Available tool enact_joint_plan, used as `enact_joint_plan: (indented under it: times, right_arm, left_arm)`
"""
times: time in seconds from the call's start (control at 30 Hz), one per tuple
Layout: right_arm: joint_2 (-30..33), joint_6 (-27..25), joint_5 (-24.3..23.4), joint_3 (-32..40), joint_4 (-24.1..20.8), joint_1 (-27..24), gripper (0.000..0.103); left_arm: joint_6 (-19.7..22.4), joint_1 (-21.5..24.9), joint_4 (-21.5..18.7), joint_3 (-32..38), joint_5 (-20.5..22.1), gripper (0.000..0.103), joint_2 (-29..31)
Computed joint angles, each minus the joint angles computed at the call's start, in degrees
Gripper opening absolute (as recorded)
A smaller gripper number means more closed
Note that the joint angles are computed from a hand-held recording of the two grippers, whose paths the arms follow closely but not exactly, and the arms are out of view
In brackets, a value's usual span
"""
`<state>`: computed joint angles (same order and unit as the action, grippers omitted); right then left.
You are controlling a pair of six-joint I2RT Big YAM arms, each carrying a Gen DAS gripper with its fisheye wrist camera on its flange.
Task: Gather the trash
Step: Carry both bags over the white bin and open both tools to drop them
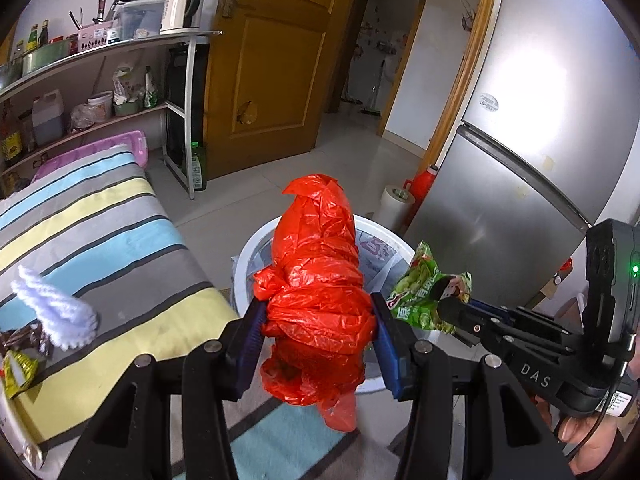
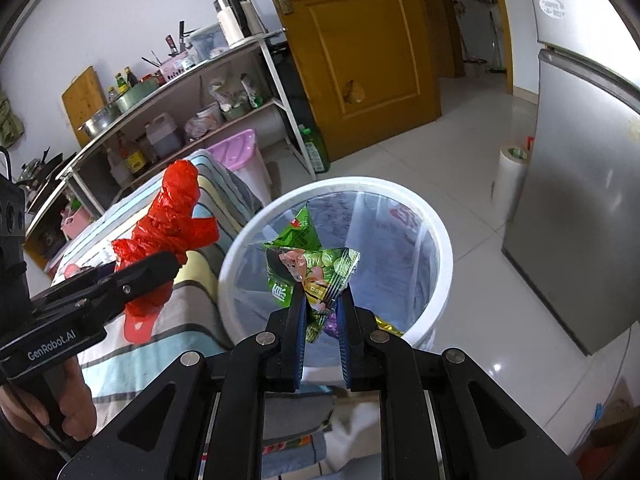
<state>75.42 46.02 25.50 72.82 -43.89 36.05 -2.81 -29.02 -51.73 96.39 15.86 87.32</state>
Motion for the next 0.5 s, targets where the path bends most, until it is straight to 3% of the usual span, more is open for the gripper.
enact_joint_plan:
  times: [0.27, 0.4, 0.5]
  right_arm:
    - [0.9, -1.1, -3.3, -0.7, 1.5, -2.8, 0.019]
    - [1.0, -1.2, -3.6, -1.1, 2.3, -3.1, 0.043]
    - [0.6, -1.2, -3.6, -1.6, 2.9, -3.1, 0.044]
  left_arm:
    - [-1.0, -0.7, -0.7, 2.7, -0.2, 0.057, 3.3]
    - [-2.0, -0.9, -1.7, 3.8, -0.2, 0.065, 4.2]
    - [-2.2, -0.8, -1.4, 3.5, 0.1, 0.065, 4.0]
